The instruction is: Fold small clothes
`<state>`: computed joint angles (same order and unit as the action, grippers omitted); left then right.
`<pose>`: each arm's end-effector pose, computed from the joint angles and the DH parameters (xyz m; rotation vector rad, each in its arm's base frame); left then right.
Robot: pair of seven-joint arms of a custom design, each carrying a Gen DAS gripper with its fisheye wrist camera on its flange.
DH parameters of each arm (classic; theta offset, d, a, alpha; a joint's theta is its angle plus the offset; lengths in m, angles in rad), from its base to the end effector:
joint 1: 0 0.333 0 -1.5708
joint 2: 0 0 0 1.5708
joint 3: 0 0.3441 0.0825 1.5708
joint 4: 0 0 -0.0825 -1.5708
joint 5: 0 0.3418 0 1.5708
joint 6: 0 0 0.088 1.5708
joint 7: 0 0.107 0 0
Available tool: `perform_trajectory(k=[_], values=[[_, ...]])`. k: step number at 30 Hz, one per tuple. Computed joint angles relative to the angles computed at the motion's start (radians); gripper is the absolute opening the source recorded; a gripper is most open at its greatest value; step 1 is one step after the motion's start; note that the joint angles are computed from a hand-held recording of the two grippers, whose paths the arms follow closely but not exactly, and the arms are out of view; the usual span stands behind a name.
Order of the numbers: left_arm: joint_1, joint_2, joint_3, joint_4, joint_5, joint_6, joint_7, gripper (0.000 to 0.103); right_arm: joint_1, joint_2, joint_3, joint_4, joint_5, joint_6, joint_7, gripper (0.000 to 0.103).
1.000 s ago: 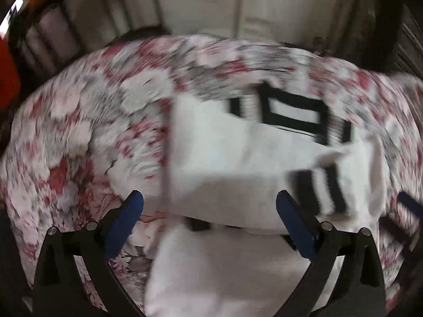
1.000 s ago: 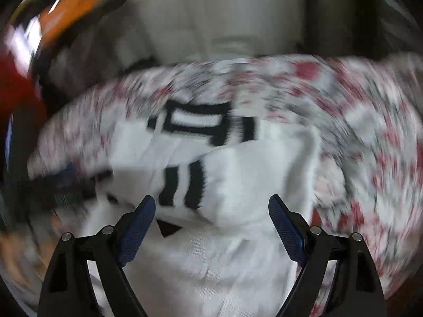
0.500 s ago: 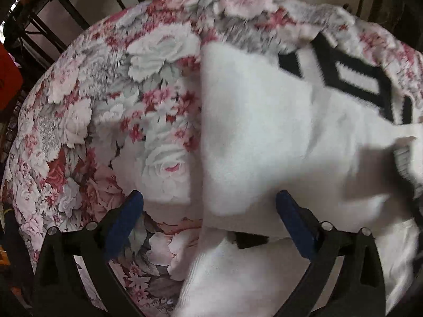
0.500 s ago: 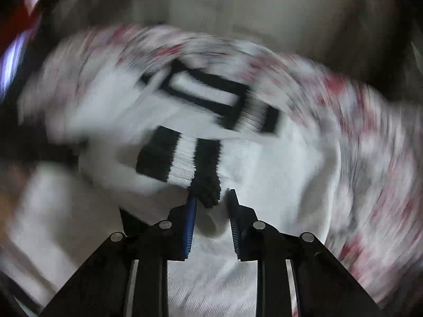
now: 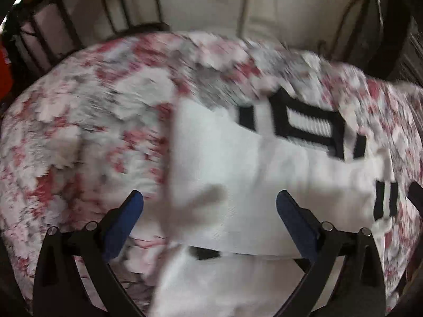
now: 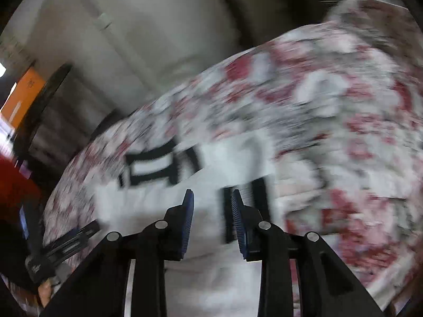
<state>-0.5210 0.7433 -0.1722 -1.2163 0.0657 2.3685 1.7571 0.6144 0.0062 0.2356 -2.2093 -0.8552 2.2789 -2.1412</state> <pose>0.6154 -0.4526 0.4191 -1.0325 2.7290 -0.5722 0.3483 0.3688 0.4426 -0.5119 2.4905 -0.4594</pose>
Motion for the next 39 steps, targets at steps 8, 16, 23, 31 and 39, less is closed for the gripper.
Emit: perform_trajectory(k=[8, 16, 23, 31, 39], values=[[-0.037, 0.064, 0.021, 0.068, 0.062, -0.136, -0.040, 0.098, -0.041, 0.043, -0.055, -0.080, 0.116, 0.260, -0.073, 0.025], [-0.067, 0.092, 0.046, 0.103, 0.088, -0.220, -0.013, 0.099, -0.052, 0.092, -0.052, -0.024, 0.190, 0.224, -0.258, 0.053], [-0.022, 0.068, 0.006, 0.135, 0.022, -0.266, -0.033, 0.098, -0.020, 0.092, -0.057, 0.069, 0.181, 0.142, -0.307, 0.053], [0.008, -0.167, -0.001, -0.214, 0.082, -0.142, 0.076, 0.098, 0.027, 0.116, -0.017, 0.163, 0.299, 0.089, -0.475, 0.052], [0.045, -0.277, 0.013, -0.470, 0.194, -0.123, 0.075, 0.099, 0.063, 0.257, 0.017, 0.231, 0.611, 0.095, -0.830, 0.066]])
